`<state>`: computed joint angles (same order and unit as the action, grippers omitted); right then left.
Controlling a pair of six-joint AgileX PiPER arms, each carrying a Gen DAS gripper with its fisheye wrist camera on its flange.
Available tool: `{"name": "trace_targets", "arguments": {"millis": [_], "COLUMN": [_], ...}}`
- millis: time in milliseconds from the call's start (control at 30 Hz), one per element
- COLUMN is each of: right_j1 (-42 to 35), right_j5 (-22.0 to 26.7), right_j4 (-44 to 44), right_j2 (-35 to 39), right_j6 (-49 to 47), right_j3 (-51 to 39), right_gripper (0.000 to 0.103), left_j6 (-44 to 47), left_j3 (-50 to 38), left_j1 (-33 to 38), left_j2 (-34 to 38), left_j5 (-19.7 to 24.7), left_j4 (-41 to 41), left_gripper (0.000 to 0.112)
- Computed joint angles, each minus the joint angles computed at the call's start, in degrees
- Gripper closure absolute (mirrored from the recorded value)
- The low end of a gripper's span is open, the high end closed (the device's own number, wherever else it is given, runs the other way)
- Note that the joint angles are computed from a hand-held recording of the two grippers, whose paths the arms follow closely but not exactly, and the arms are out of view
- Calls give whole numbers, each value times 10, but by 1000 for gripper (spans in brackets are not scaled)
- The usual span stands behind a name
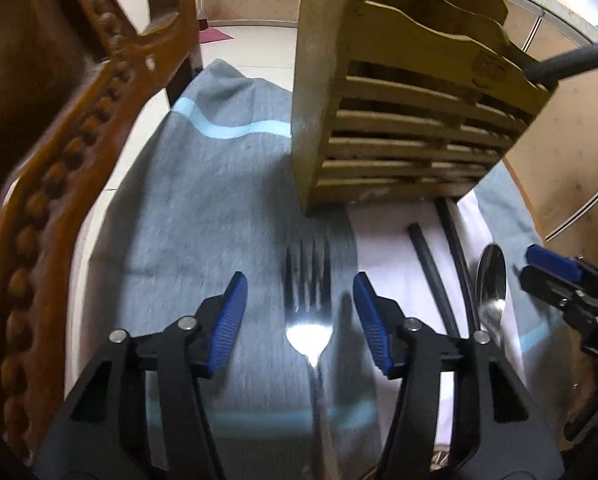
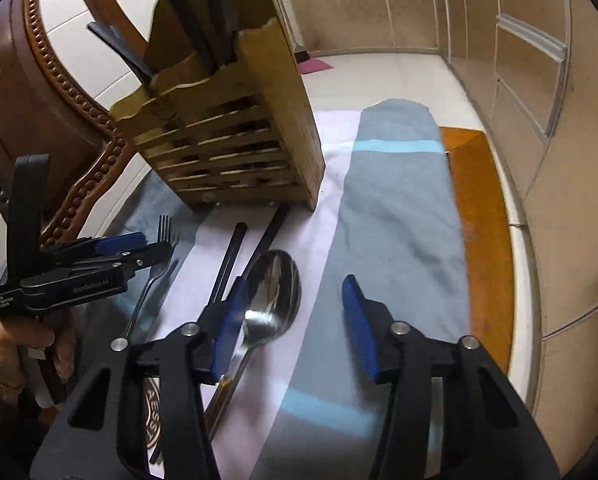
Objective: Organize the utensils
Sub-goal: 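Lower the left gripper around the silver fork while the right gripper lowers toward the spoon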
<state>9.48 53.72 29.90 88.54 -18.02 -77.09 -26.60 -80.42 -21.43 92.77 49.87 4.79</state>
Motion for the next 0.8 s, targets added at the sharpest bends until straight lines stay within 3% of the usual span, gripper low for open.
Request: {"name": "trace_targets", "arguments": {"millis": [267, 367, 500, 667, 800], "right_j1": [-13, -17, -25, -20, -25], "right_j5": [39, 43, 74, 77, 82], "right_j4": [62, 87, 114, 99, 96], "right_j2": [75, 87, 111, 102, 82], "right_j6": [-66, -92, -114, -106, -104], "right_j3": [-48, -50, -68, -71, -69], "right_gripper": [60, 65, 91, 99, 99], "left_j6": [55, 64, 67, 49, 12], "left_j3": [-15, -14, -8, -2, 1], "left_j1": [15, 13, 4, -4, -25], "left_j2": [19, 14, 9, -1, -32], "left_j5": [-22, -21, -25, -30, -16], "left_j4": [-40, -48, -46, -20, 19], "left_gripper": [73, 90, 90, 90, 90]}}
